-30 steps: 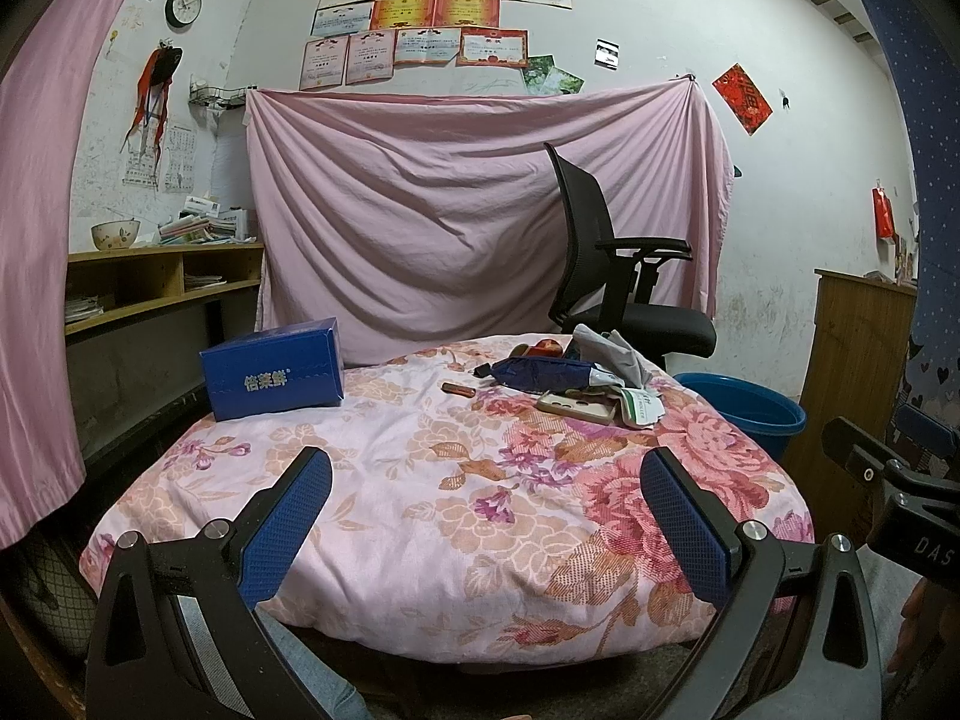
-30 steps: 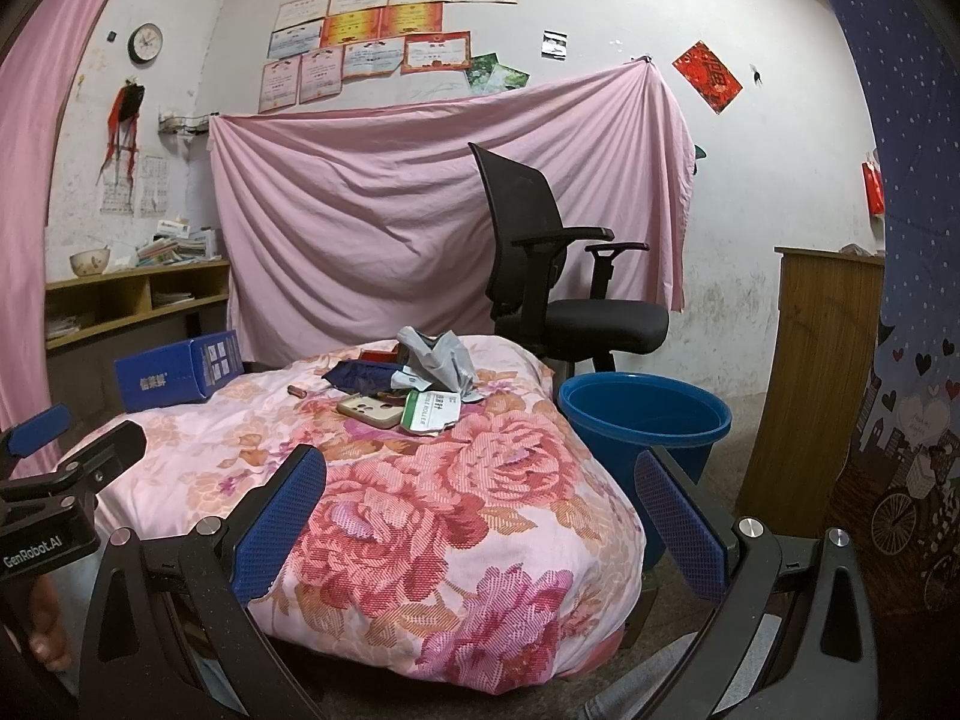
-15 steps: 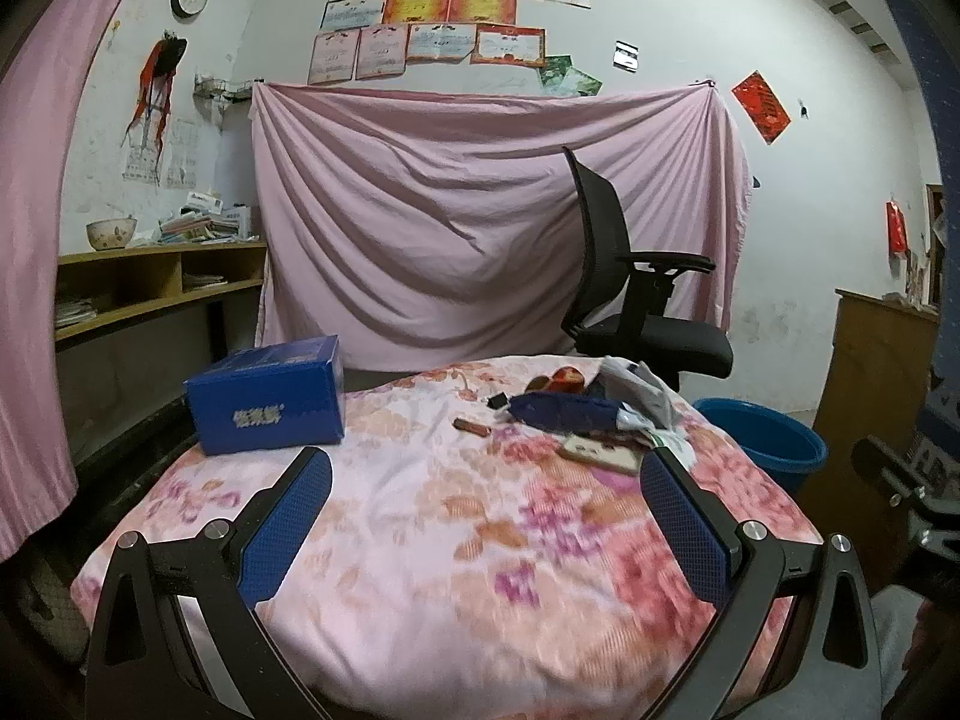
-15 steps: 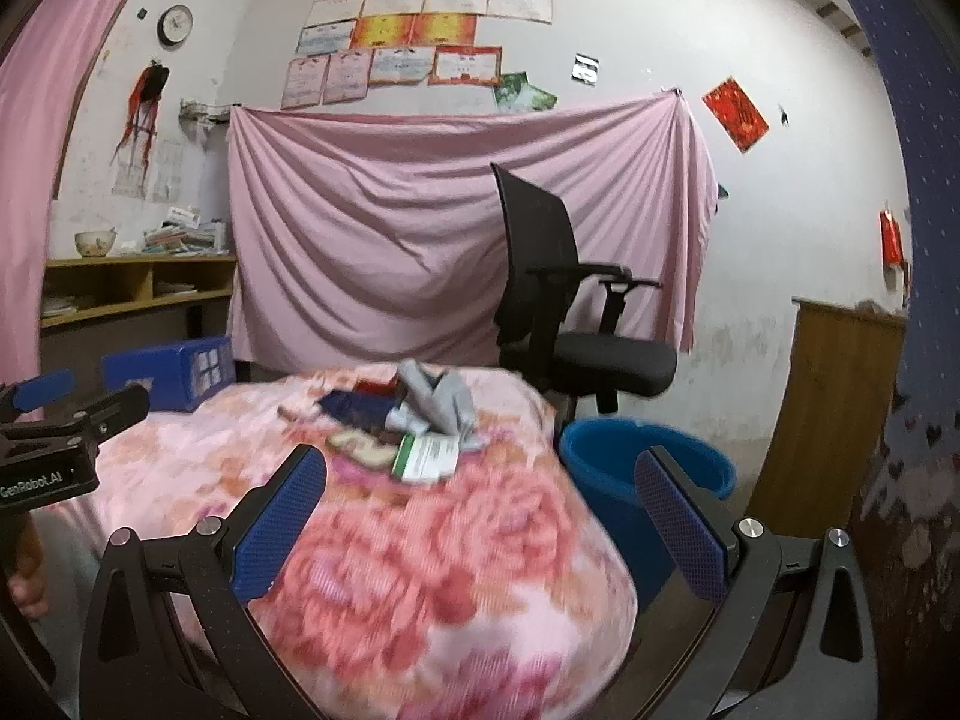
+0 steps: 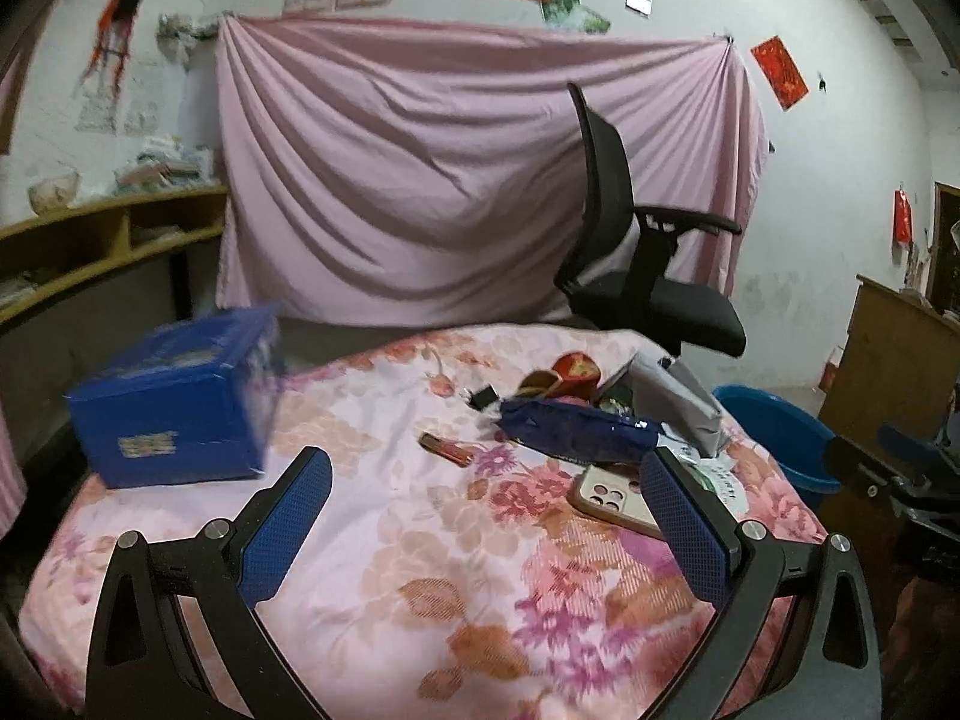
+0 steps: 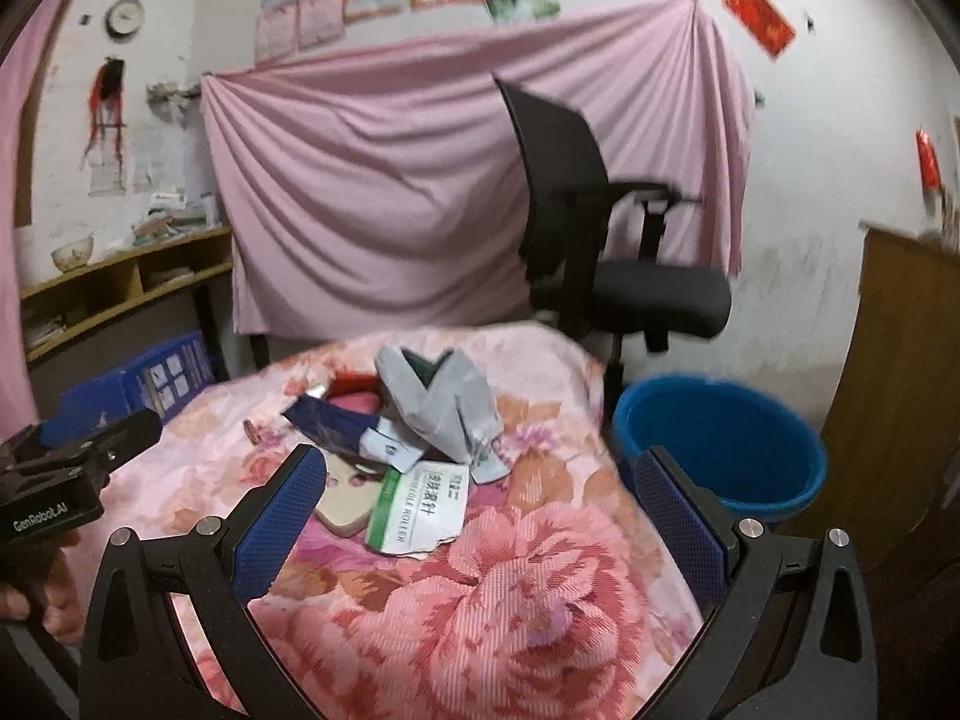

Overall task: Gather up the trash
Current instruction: 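Grasp the white phone case with the left gripper while the right grasps the white packet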

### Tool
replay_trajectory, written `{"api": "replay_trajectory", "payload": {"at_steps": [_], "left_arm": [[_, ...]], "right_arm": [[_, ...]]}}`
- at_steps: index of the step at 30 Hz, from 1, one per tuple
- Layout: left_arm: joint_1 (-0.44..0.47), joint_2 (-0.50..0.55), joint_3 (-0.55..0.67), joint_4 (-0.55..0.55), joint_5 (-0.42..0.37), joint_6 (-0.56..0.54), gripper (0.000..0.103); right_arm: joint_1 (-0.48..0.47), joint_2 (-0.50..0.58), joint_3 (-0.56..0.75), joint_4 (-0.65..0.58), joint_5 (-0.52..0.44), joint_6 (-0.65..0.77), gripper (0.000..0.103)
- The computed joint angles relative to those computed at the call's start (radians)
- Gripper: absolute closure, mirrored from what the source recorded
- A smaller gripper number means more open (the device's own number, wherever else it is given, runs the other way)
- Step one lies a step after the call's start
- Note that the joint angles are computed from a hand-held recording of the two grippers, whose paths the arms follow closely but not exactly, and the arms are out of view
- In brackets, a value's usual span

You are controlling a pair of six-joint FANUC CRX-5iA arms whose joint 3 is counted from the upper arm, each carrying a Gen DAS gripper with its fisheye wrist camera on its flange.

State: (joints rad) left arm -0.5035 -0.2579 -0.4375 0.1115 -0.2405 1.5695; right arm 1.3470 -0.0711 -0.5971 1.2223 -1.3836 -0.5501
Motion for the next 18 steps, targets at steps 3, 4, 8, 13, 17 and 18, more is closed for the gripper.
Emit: {"api": "replay_trajectory", "payload": {"at_steps": [3, 4, 8, 13, 17, 18], "left_arm": [[0.003, 0.047, -0.036, 0.267, 0.02, -0.26, 0.006], [0.0, 0.065, -0.042, 0.349, 0.017, -0.345, 0.012], [0.002, 0.141, -0.006, 0.516, -0.078, -0.52, 0.047], [0.021, 0.216, 0.045, 0.648, -0.229, -0.634, 0.073], [0.028, 0.271, 0.121, 0.584, -0.314, -0.581, 0.081], [0.029, 0.281, 0.132, 0.58, -0.329, -0.579, 0.082]], "right_arm": [[-0.043, -0.018, -0.007, -0.019, 0.089, 0.032, 0.006], [-0.055, -0.021, -0.007, -0.027, 0.114, 0.045, 0.008], [-0.114, -0.03, 0.013, -0.109, 0.246, 0.116, 0.027], [-0.153, -0.025, 0.031, -0.164, 0.333, 0.165, 0.033], [-0.167, -0.01, 0.054, -0.194, 0.363, 0.217, 0.034], [-0.172, -0.001, 0.067, -0.213, 0.365, 0.242, 0.036]]}}
